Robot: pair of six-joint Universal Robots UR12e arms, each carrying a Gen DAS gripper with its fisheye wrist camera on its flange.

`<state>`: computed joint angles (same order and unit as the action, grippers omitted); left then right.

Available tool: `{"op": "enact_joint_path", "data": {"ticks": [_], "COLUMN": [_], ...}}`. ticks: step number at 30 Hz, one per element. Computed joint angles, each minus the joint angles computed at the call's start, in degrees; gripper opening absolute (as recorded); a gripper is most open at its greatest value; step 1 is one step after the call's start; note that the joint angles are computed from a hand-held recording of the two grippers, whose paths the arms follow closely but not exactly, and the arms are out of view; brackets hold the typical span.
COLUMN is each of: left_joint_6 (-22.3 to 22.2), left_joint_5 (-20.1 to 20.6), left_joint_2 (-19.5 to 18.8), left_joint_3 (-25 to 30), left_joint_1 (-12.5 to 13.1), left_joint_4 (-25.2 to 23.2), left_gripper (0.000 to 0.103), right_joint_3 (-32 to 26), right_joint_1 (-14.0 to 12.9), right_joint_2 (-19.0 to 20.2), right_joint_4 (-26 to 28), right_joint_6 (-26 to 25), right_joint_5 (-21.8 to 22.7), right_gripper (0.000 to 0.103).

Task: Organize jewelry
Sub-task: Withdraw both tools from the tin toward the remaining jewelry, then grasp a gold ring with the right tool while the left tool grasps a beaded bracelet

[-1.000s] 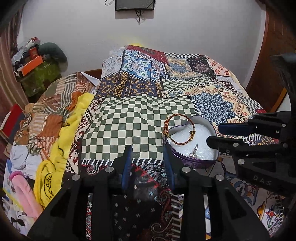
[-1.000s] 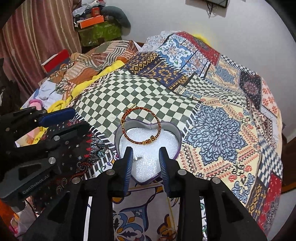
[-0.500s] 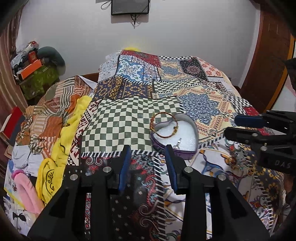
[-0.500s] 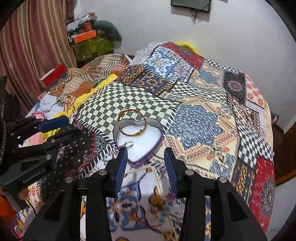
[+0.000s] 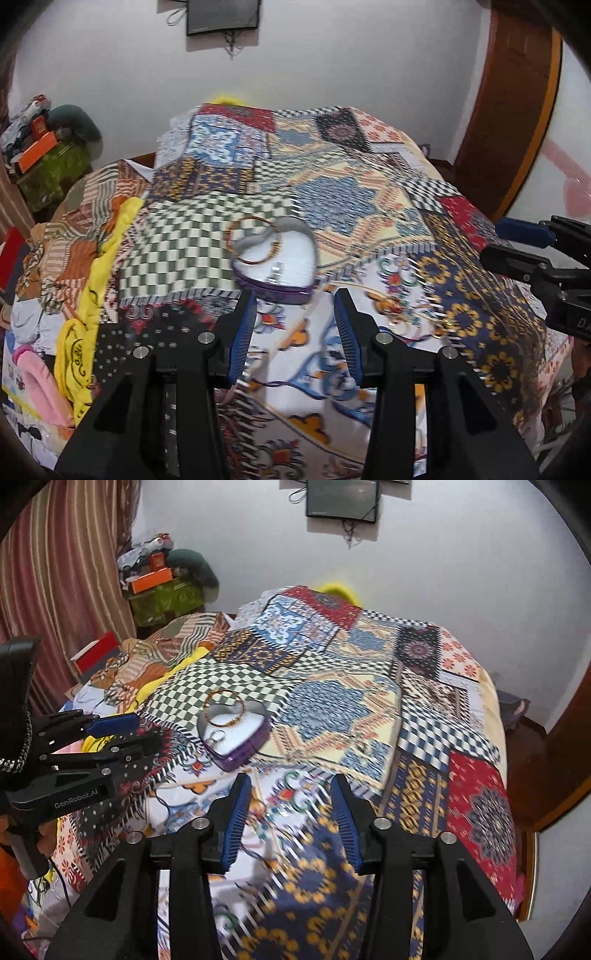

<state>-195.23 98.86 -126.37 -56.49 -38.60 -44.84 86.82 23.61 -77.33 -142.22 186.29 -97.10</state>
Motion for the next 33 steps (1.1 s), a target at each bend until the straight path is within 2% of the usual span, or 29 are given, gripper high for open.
{"op": "enact_joint_path", "data": {"ticks": [4,12,19,26,29,33], "left_joint_6": [1.38,1.66,0.23,-0.22,-0.51,-0.18], "left_joint_5": [-1.26,-3.81,-5.30,-7.50,-8.36,-9.93], "left_joint_2": [-1.25,-2.61,-1.71,-0.79,-0.84,-1.59], "left_joint_3": [1.81,3.07,0.70,-1.22,-1.40,-0.53], "left_joint_1": [-0.74,-1.40,-1.24,-0.80,-0.65,-0.46], "left_joint_4": [-1.48,-4.97,-5.13,-4.36,-3.85,-3.94], "left_gripper": [0.043,0.043,0.043,0.043,0.043,0.043], "right_joint_3": [2.32,5.35,5.91,4.56,4.17,3.45], "right_joint_1": [-0.77,-2.05,-2.01,-1.75,-1.49,-1.02], "right_joint_2": [-1.58,-3.18,-2.22,-0.40,0.08,0.71], "right_joint_4": [-0.85,0.49,1.79,4.08,4.01,4.47], "right_joint_6": [1.37,4.05,1.81,-1.15,-1.66,-3.12], "right_joint_5": [-0.28,3.19,8.60,10.64,9.28,7.33], "right_gripper": [0.046,0.046,0.046,0.046,0.039,0.023]}}
